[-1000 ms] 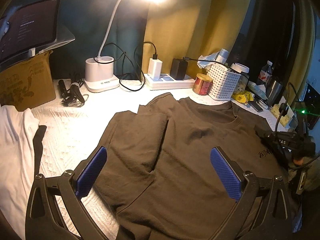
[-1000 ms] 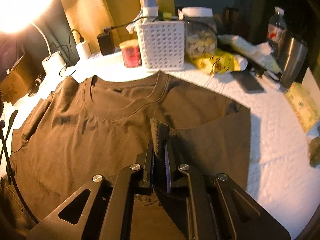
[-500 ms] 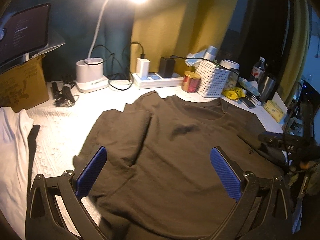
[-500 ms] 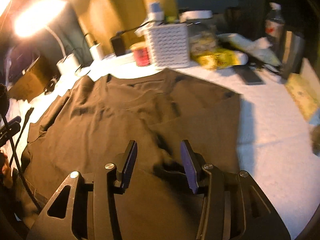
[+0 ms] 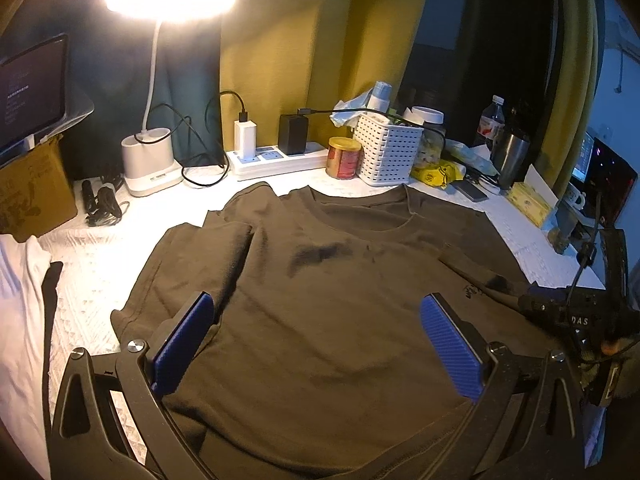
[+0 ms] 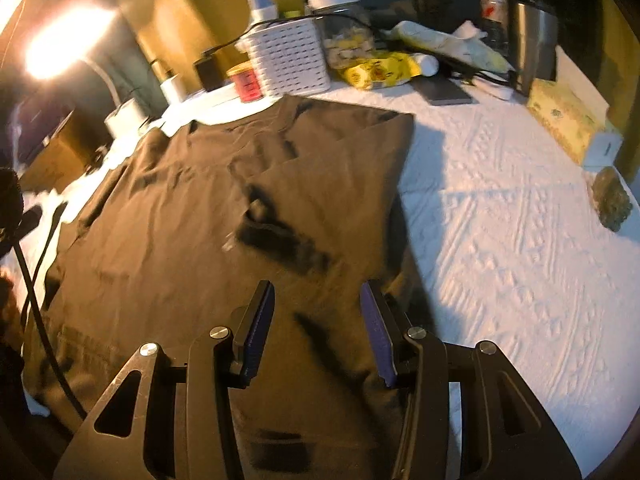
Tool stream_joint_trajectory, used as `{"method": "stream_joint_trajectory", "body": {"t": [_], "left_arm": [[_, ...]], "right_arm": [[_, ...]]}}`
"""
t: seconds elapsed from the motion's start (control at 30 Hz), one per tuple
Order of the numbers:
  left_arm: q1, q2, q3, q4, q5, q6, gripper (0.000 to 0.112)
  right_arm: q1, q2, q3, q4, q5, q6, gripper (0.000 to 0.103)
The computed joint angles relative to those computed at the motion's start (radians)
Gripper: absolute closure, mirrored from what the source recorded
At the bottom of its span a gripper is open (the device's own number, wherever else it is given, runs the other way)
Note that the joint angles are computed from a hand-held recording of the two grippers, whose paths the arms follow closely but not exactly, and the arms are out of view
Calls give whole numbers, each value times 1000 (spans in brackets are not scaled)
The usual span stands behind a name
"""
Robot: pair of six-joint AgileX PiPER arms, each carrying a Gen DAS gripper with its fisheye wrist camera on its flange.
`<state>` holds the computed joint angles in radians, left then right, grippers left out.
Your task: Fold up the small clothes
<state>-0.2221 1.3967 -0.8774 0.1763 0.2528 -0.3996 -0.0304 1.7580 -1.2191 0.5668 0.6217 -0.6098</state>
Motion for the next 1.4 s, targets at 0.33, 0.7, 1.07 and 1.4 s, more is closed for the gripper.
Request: {"method": "stream_joint_trajectory", "body": {"t": [0.33,0.7,1.07,1.4], "left_arm": [[-2,-41,19,77,35,-57,11],[79,-72,48,-116,28,137,11],[177,-85,85,-394,27,420,11],[317,-77,112,-692,45,753,11]], "right_arm": [[-24,-12,33,-171,-129,187,56],[39,-78,82,-43,-110,-7,98],[106,-144,206,-49,-129,-9,98],[162,-161,156,-99,-57,47,74]]}}
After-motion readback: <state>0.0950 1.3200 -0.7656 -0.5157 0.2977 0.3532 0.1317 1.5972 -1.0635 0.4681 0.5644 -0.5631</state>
